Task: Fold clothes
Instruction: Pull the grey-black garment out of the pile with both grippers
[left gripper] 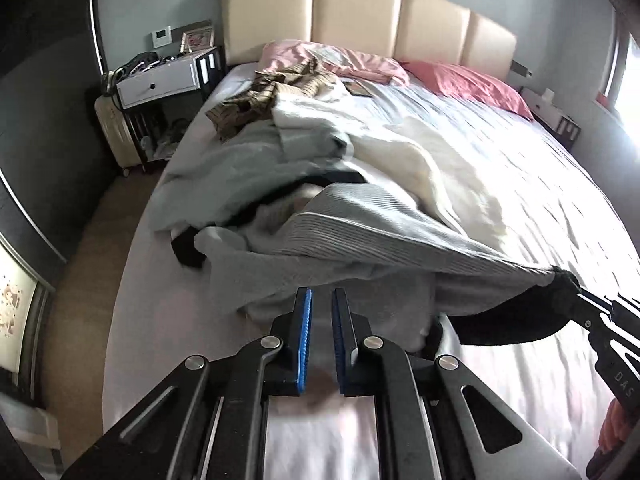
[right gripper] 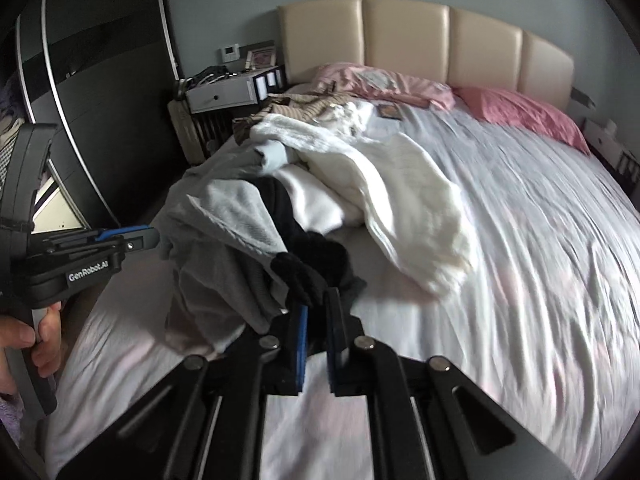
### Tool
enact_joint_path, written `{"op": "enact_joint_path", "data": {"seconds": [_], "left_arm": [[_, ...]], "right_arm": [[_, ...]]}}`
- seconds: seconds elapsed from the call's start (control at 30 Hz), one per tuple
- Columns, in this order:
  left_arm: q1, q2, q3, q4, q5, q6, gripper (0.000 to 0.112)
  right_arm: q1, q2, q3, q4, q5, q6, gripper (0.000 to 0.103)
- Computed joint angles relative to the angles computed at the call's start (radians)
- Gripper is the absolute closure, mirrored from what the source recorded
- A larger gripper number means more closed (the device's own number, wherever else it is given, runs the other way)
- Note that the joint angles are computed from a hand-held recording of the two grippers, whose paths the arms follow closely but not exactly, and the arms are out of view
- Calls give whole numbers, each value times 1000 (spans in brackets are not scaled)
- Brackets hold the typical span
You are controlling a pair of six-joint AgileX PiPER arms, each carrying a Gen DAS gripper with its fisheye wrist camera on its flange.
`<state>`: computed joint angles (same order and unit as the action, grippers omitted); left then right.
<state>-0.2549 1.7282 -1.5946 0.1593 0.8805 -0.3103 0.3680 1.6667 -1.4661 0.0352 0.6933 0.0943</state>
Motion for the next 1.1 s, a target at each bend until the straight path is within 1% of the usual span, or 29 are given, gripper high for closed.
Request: {"op": "enact_joint_path", "data": {"seconds": [0.1, 0.2, 0.3, 0.37, 0.47, 0.53, 0.57, 0.6, 0.67, 0.73, 0.83, 0.93, 1.03, 1.1], "left_arm": [[-82, -76, 61, 66, 73, -63, 100], [-147, -143, 122, 59, 132, -109, 99], [-206, -169, 147, 39, 184, -161, 97], [-256, -172, 151, 44, 208, -212, 94], [-325, -150, 140, 30, 231, -271, 78], [-369, -123, 121, 19, 245, -306, 57], [-389, -106, 105, 18, 255, -321, 54], [-406, -87, 82, 18, 267, -331, 51], [-440, -48, 35, 31, 288, -363, 48], [-473, -8, -15, 45, 310, -398, 39], [-493, 53, -67, 56, 312, -445, 37], [-497, 116, -113, 56, 318, -475, 37], [-497, 158, -132, 55, 318, -494, 37], [-490, 168, -124, 41, 300, -495, 37]], "right_arm": [[-33, -150, 147, -41, 40, 98, 96], [-90, -299, 275, -78, 123, 158, 96], [-190, -410, 366, -69, 223, 108, 96], [-273, -471, 414, -58, 291, 53, 96], [-399, -511, 487, 3, 361, -93, 95], [-472, -519, 532, 26, 398, -181, 94], [-493, -517, 545, 27, 405, -203, 93], [-522, -514, 554, 41, 412, -234, 91], [-571, -499, 558, 78, 418, -286, 91], [-591, -474, 549, 102, 410, -316, 91], [-598, -419, 544, 136, 373, -381, 89], [-573, -341, 532, 179, 302, -449, 83], [-558, -255, 515, 267, 246, -558, 74], [-550, -198, 509, 334, 209, -612, 63]]}}
